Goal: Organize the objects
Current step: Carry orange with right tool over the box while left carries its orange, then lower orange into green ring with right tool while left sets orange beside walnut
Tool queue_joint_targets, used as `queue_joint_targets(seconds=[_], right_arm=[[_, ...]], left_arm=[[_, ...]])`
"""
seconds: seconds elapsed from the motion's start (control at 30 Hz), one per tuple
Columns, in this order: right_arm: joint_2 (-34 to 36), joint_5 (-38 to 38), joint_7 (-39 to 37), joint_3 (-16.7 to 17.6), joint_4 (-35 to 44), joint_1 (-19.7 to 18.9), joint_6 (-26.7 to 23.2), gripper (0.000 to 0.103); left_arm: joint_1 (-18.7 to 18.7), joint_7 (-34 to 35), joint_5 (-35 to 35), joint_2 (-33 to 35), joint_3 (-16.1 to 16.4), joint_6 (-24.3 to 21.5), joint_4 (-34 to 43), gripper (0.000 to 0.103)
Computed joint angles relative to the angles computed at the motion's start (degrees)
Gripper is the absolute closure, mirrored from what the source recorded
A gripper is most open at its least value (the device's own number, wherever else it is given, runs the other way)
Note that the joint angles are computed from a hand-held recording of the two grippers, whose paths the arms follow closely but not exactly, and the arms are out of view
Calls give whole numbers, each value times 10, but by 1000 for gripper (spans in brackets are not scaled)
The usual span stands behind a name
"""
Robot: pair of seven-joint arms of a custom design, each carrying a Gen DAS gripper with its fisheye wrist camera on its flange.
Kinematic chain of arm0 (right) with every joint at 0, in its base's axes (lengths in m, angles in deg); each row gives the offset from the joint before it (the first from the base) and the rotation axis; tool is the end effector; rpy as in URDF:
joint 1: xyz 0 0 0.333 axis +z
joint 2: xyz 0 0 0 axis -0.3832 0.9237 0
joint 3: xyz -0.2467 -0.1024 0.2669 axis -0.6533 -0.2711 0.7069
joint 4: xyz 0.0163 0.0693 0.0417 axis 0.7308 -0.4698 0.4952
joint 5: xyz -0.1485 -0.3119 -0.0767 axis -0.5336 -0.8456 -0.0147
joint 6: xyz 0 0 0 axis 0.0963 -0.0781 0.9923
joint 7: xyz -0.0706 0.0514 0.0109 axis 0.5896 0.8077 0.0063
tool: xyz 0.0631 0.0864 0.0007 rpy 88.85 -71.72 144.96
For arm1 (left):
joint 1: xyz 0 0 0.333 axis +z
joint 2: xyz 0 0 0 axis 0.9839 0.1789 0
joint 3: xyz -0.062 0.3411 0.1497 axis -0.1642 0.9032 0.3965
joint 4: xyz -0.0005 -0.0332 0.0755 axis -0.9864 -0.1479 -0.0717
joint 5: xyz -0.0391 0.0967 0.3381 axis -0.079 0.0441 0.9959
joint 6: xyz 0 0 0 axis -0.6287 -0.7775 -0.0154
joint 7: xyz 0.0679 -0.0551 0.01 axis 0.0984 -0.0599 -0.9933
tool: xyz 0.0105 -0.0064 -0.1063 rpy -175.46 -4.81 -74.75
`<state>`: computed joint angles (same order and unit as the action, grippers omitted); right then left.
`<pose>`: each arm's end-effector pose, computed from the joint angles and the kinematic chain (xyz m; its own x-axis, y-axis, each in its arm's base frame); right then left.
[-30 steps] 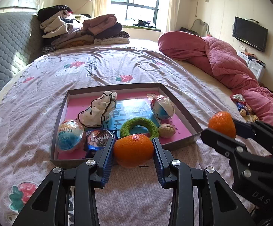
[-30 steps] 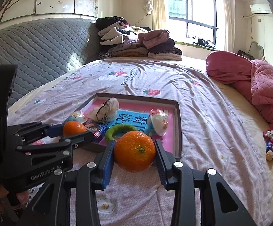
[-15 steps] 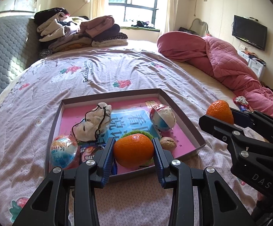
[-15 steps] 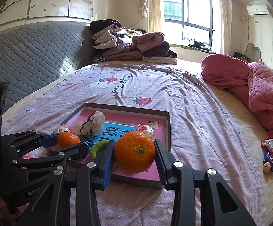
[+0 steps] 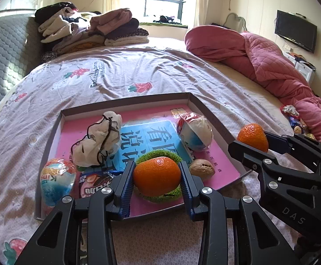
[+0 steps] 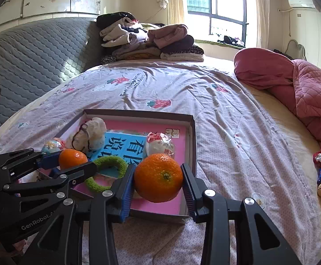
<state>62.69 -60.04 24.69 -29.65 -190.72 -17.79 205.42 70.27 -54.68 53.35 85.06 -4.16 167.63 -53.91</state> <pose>0.5271 0.1897 0.3998 0.4280 -0.9037 -0.0132 -0.5923 -0.2695 -0.7593 0.5305 -0.2348 0.3895 -0.0128 -0.9968 0.0786 -0.6980 -0.0474 -0.7145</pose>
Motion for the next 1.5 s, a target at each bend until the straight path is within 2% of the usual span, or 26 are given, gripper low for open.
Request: queue_joint_targets(seconds=[0.37,0.8,0.93,1.07,1.3,1.5], right_arm=[[30,20,-20,-3,15,6,-13,62],[35,20,-19,14,16,-13,-11,62],[36,28,-28,4,20,-1,-13,62],[38,53,-48,-20,25,28,-14,62],[42,74,-67,-25,30,38,-16,62],[49,115,-105,-61,42,85,-21,62]], left_arm=[[-9,30,-30,31,10,4,14,63],[-12,20,-21,32,11,3,17,63],[-13,33,-33,34,13,4,17,63],[-17,39,-39,34,17,2,16,63],[-20,44,-40,38,21,1,17,63],[-25,70,-60,41,24,-9,19,63]])
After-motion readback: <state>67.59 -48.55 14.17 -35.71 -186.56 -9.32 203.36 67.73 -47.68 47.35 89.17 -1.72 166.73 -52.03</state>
